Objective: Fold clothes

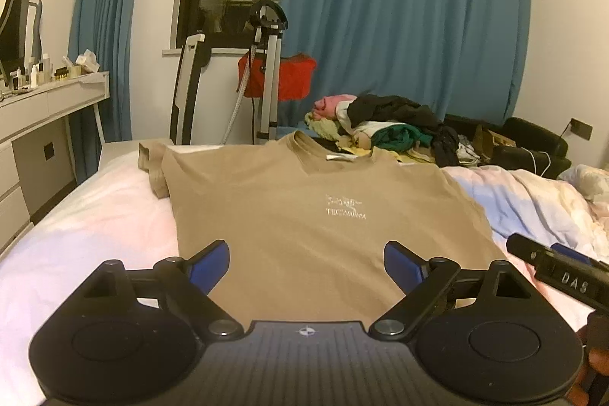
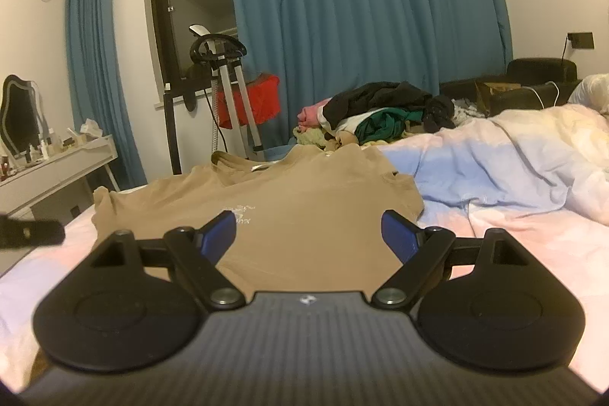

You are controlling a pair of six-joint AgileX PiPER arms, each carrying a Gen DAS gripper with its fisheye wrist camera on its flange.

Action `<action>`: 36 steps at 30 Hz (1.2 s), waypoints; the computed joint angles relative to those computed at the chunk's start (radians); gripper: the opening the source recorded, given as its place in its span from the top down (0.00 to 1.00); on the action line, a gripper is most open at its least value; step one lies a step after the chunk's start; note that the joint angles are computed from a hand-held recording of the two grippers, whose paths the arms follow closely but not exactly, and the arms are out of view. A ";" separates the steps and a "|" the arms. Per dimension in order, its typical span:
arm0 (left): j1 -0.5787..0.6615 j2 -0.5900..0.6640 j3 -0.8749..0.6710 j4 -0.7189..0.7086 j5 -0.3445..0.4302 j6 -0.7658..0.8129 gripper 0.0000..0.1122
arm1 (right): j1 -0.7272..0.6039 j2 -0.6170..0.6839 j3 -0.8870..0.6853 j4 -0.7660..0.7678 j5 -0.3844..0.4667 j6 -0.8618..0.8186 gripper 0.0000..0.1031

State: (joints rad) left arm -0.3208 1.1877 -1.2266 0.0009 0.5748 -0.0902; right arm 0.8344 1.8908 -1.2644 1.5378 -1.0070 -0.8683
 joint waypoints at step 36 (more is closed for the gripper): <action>0.032 0.075 0.014 -0.137 -0.026 0.070 0.19 | -0.508 -0.004 0.129 -0.428 0.453 0.662 0.21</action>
